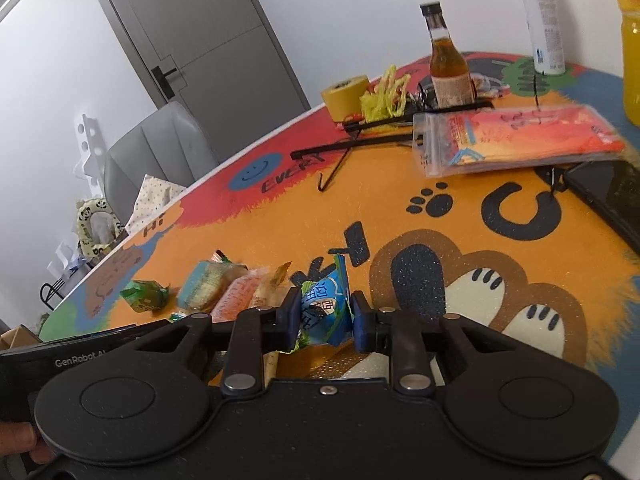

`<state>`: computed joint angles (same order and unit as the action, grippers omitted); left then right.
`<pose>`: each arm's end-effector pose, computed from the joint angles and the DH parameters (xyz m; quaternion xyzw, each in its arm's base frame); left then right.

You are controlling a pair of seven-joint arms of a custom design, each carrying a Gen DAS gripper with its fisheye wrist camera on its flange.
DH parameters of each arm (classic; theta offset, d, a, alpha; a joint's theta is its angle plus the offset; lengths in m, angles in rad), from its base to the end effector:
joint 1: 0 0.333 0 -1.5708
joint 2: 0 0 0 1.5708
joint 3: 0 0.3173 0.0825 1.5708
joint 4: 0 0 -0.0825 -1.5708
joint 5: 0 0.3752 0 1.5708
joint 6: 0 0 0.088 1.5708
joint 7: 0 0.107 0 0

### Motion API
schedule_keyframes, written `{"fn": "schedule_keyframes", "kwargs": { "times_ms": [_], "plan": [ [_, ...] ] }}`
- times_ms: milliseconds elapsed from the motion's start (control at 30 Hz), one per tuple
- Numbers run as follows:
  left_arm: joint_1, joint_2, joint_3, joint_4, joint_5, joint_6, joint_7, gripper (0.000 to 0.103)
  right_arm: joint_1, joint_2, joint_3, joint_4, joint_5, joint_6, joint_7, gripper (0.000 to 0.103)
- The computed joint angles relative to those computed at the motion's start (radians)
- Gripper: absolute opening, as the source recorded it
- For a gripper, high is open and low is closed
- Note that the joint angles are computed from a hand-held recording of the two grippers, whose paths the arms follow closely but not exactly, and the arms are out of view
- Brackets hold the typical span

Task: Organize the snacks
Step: 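Grasp the blue chip bag with the right tool while the left tool grasps the cracker packet, then carry the blue chip bag and cracker packet over the cardboard box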

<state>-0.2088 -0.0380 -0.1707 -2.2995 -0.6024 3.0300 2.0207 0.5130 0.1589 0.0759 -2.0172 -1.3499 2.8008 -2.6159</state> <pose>0.5185 -0.1614 0.4517 -0.5631 0.7316 -0.3456 0.1681 0.4744 0.3703 0.4228 -0.5177 0.7294 -0.1902 0.4047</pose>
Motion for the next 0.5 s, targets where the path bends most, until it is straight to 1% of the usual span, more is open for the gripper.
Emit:
{"fn": "schedule_keyframes", "kwargs": {
  "times_ms": [67, 200, 500],
  "plan": [
    [-0.009, -0.024, 0.008, -0.012, -0.051, -0.005, 0.051, 0.052, 0.008, -0.013, 0.006, -0.004, -0.008, -0.018, 0.010, 0.024],
    [-0.025, -0.069, 0.035, -0.037, -0.088, -0.005, 0.092, 0.052, 0.019, -0.027, 0.022, -0.005, -0.017, -0.043, 0.026, 0.024],
    [-0.065, -0.164, 0.107, -0.101, -0.086, 0.000, 0.093, 0.052, 0.043, -0.040, 0.052, 0.010, -0.016, -0.086, 0.015, 0.024]
  ]
}}
